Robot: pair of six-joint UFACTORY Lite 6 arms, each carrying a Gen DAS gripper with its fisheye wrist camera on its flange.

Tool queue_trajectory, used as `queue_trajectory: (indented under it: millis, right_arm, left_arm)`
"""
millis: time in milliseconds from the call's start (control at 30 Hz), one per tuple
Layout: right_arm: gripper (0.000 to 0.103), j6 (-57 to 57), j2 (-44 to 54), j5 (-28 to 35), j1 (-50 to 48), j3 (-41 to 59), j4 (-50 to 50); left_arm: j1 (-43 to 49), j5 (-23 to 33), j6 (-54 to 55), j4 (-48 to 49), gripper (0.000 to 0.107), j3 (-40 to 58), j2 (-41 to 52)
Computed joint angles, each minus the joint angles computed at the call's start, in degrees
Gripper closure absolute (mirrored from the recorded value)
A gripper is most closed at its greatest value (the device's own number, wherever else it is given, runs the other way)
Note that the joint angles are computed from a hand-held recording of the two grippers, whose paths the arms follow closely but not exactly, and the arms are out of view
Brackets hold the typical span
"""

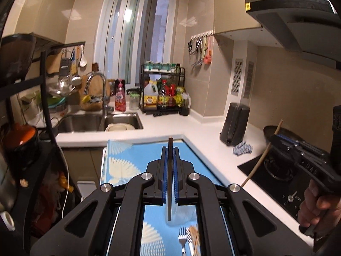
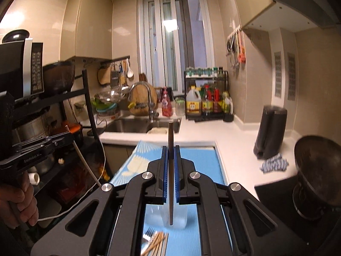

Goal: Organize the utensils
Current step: 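Lift both chopsticks over the clear container and open both tools to drop them in, then grasp another wooden chopstick with the left tool while the right tool grasps one too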

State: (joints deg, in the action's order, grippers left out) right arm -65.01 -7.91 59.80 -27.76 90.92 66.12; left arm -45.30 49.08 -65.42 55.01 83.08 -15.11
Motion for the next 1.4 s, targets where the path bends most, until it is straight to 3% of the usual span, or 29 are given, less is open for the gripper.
queue_trajectory:
  millis: [200, 467, 633, 700, 733, 767, 833, 1067, 1400]
  right_arm:
    - [0.098, 3.73, 8.58, -8.05, 8.45, 8.57, -0.65]
    - [0.098, 0.83, 17.18, -16.35, 16.09, 5.12, -2.80]
    - [0.097, 1.22, 20.80, -17.72, 18.06, 3.38, -5.78]
    - [0.090, 2.08, 20.51, -18.22, 18.51, 2.53, -8.06]
    - [0.078, 1.80, 19.97, -18.35, 18.38, 1.90, -8.22]
    - [0.064, 1.17, 18.65, -18.37, 17.90, 0.84, -7.70]
    - [0.060, -0.11, 15.25, -18.69, 16.69, -1.42, -6.64]
    - [0.060, -4.10, 2.32, -12.55, 9.68, -9.31, -4.02]
    - [0.060, -15.91, -18.58, 3.55, -9.48, -32.85, 2.21]
  left_arm:
    - [6.68, -6.26, 7.45, -6.89, 0.102, 12.21, 11.39]
    - [15.55, -15.06, 13.92, -19.62, 0.102, 9.19, 20.68]
    - [16.15, -14.54, 17.69, -25.11, 0.102, 8.49, 24.41]
    - [15.37, -13.53, 17.60, -24.89, 0.101, 8.38, 23.90]
    - [15.06, -13.11, 17.33, -24.50, 0.097, 8.59, 23.43]
    - [14.28, -12.45, 16.18, -23.14, 0.086, 8.42, 22.23]
    - [12.50, -10.87, 12.61, -19.40, 0.069, 7.76, 19.41]
    - [4.52, -4.77, 3.63, -11.87, 0.058, 3.61, 11.65]
    - [-14.36, 5.83, -21.79, 3.05, 0.057, -19.12, -2.56]
